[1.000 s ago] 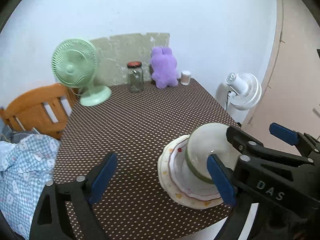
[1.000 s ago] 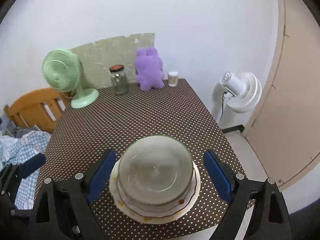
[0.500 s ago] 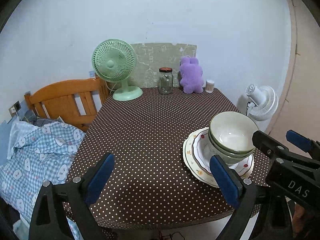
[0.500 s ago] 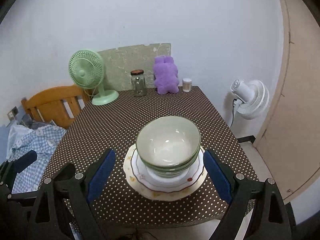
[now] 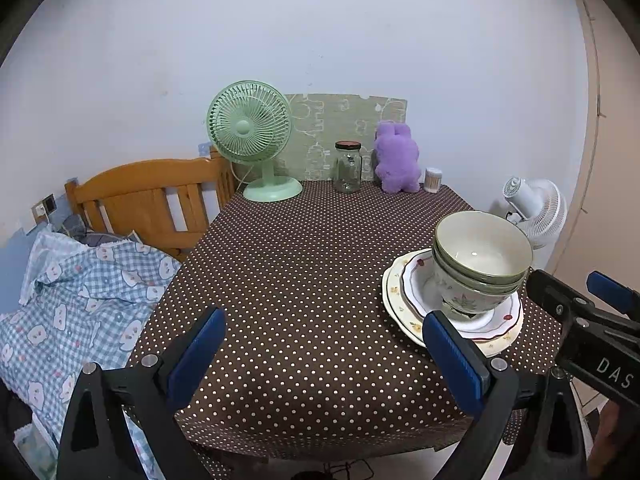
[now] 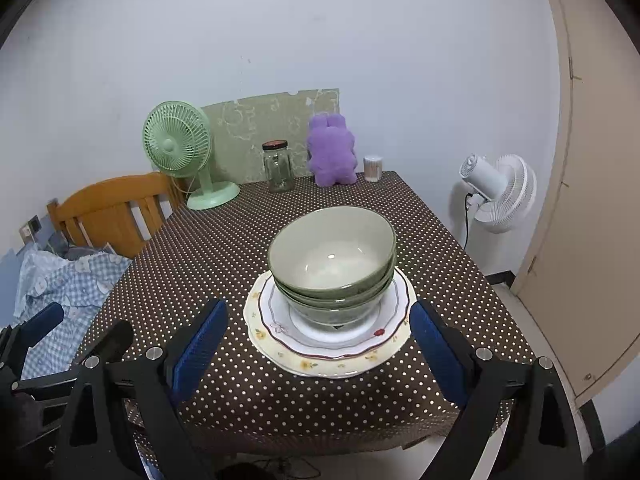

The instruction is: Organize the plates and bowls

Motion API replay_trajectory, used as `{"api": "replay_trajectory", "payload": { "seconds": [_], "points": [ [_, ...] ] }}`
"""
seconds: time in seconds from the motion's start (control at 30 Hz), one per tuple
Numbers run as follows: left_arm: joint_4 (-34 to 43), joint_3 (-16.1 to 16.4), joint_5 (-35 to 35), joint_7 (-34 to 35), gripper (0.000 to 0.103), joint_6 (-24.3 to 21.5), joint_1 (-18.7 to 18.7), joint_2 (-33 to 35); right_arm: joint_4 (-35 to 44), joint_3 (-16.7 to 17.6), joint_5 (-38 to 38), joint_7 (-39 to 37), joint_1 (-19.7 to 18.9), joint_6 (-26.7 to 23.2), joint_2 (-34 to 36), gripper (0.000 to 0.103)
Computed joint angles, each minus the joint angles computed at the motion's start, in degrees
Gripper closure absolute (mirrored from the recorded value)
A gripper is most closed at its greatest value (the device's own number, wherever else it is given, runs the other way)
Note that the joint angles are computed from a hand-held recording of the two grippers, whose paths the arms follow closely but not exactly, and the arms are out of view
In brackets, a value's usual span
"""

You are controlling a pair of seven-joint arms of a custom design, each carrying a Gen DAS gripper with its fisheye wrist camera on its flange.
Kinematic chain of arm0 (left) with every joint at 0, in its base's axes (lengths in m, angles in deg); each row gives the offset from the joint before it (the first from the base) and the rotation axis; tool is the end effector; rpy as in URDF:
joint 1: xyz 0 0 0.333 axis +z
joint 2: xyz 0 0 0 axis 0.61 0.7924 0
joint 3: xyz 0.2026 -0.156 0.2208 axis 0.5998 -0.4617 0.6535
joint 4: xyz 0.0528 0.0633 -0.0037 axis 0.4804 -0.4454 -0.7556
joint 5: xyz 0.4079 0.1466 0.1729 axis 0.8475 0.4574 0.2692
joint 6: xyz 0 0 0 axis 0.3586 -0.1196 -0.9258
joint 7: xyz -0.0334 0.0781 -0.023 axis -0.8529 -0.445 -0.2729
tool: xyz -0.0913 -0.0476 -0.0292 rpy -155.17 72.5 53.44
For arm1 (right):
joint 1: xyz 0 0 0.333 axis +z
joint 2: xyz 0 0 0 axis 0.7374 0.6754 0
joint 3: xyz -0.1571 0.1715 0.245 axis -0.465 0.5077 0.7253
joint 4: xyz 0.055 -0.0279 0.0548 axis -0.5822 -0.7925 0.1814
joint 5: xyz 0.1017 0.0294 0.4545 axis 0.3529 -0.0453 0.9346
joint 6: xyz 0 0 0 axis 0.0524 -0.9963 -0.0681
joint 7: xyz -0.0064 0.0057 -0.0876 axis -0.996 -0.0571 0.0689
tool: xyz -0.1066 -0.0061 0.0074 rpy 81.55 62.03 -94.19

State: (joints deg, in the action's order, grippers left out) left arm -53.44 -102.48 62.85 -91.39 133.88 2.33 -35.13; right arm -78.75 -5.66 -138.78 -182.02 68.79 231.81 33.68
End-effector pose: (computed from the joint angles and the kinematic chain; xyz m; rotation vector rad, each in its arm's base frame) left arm 0.4388 -0.5143 0.3309 -1.6376 1.5728 -0.8709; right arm 0.4326 0.3073 0.3607 -1.5853 1.6212 -0.8004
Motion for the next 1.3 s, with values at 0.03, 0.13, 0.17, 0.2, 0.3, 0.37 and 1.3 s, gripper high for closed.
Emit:
{"api": "replay_trajectory", "payload": {
  "seconds": [0.03, 0.13, 0.17, 0.2, 0.3, 0.37, 1.3],
  "points": [
    [-0.08, -0.03, 0.01, -0.15, 0.003, -0.2, -0.04, -0.09, -0.22, 0.02, -0.01, 0.0, 0.01, -0.15, -0.14, 0.009],
    [-0.45, -0.11, 0.2, -0.8, 0.003, -0.33, -0.11, -0.5, -0.67, 0.01, 0.22, 0.23, -0.02, -0.21, -0.49, 0.009],
    [-0.59, -0.18, 0.33, -0.9, 0.002, -0.43, -0.15, -0.64, -0.69, 0.0, 0.22, 0.27, -0.06, -0.21, -0.57, 0.009],
    [-0.37, -0.23, 0.46, -0.74, 0.002, -0.58, -0.2, -0.54, -0.74, 0.05, 0.06, 0.42, -0.06, -0.29, -0.64, 0.009],
    [-0.31, -0.23, 0.93, -0.72, 0.001, -0.09, -0.11, -0.54, -0.81, 0.18, 0.38, 0.1, -0.02, -0.77, -0.69, 0.009],
    [-0.38, -0.22, 1.13, -1.08, 0.0, 0.3, -0.01, -0.64, -0.86, 0.06, 0.37, 0.28, -0.11, -0.47, -0.76, 0.009],
    [-2.26, -0.94, -0.04, -1.68, 0.0, 0.4, 0.81, -2.64, -1.55, 1.34, 5.14, -3.73, 0.35, -1.48, -1.88, 0.009]
  ]
}}
